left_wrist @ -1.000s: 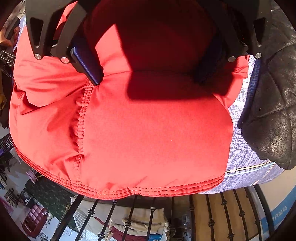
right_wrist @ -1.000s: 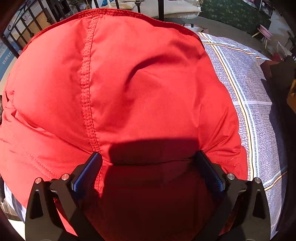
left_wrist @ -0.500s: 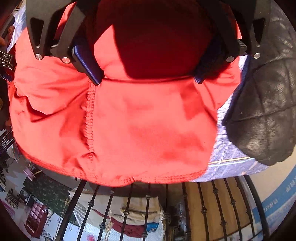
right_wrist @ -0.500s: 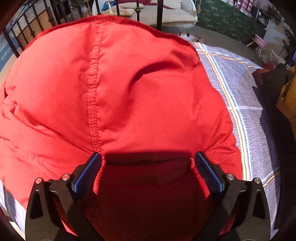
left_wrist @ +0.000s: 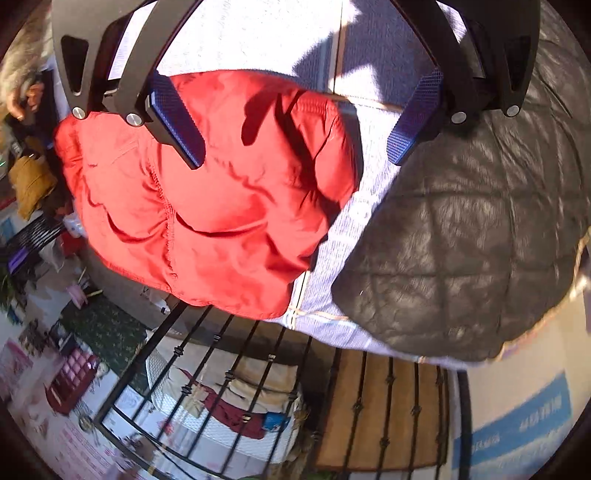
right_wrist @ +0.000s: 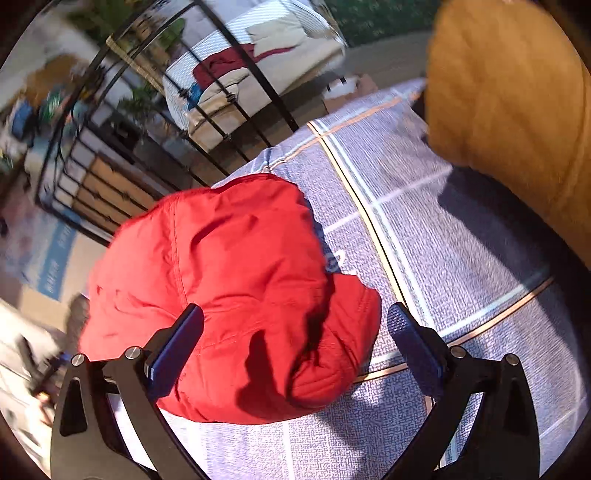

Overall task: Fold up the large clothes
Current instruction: 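Grasp the red jacket bundle's sides with both tools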

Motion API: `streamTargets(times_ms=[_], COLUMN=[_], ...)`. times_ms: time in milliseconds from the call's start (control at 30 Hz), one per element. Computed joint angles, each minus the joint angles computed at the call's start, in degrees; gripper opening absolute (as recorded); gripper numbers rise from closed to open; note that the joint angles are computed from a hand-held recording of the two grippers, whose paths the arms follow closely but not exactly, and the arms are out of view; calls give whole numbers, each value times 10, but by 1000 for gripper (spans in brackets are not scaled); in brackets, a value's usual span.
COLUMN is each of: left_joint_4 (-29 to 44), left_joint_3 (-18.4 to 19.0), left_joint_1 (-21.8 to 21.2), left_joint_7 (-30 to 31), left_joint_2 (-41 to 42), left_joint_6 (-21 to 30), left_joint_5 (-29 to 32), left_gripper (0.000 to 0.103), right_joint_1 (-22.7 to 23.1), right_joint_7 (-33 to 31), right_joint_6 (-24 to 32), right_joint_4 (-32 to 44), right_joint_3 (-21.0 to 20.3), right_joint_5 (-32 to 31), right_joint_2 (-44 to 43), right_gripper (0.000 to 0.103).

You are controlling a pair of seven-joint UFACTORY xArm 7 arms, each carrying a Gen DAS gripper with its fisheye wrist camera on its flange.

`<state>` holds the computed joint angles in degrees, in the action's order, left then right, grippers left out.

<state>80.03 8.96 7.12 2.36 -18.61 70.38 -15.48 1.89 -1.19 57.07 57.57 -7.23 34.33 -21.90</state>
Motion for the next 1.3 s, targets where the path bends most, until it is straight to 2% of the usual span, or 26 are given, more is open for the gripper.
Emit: streamTargets(times_ms=[100, 200, 333, 367, 433, 533, 733, 867, 1000, 1167, 1300], left_joint_4=[-4, -18, -27, -24, -25, -32, -46, -49, -28, 5, 4], left_joint_3=[25, 26, 38, 33, 10, 10, 30, 39, 15, 0, -15], left_joint_1=[7, 13, 11, 12, 17, 16, 27, 39, 43, 46, 43], left_joint_7=[-1, -6, -4, -2, -6, 14, 34, 35, 30, 23, 1], left_joint_2=[14, 18, 36, 45, 52, 56, 60, 90, 117, 142, 140], left_joint_6=[15, 14, 22, 23, 1, -16, 18, 29, 8, 15, -3], left_joint_5=[-48, -66, -142, -138, -89, -98, -158, -226, -217, -205, -184], left_gripper=[97, 97, 97, 97, 98, 98, 98, 99, 99, 99, 96], right_joint_1=[6, 1, -12, -15, -18, -25, -53, -63, -63, -64, -62], right_joint_7=[-27, -45, -43, -42, -56, -72, -116, -109, -109, -127, -105], right_joint_6=[31, 40, 35, 36, 31, 38, 126, 139, 129, 122, 113], right_joint_4=[8, 12, -8, -11, -17, -18, 6, 31, 39, 33, 48], right_joint_3=[-21, -14, -7, -4, 2, 4, -7, 7, 21, 26, 36], right_joint_5=[46, 71, 140, 151, 176, 211, 214, 200, 219, 258, 241], right_joint_2=[36, 67, 96, 103, 108, 116, 137, 158, 172, 182, 189], right_gripper=[98, 98, 98, 98, 99, 99, 99, 99, 99, 99, 99])
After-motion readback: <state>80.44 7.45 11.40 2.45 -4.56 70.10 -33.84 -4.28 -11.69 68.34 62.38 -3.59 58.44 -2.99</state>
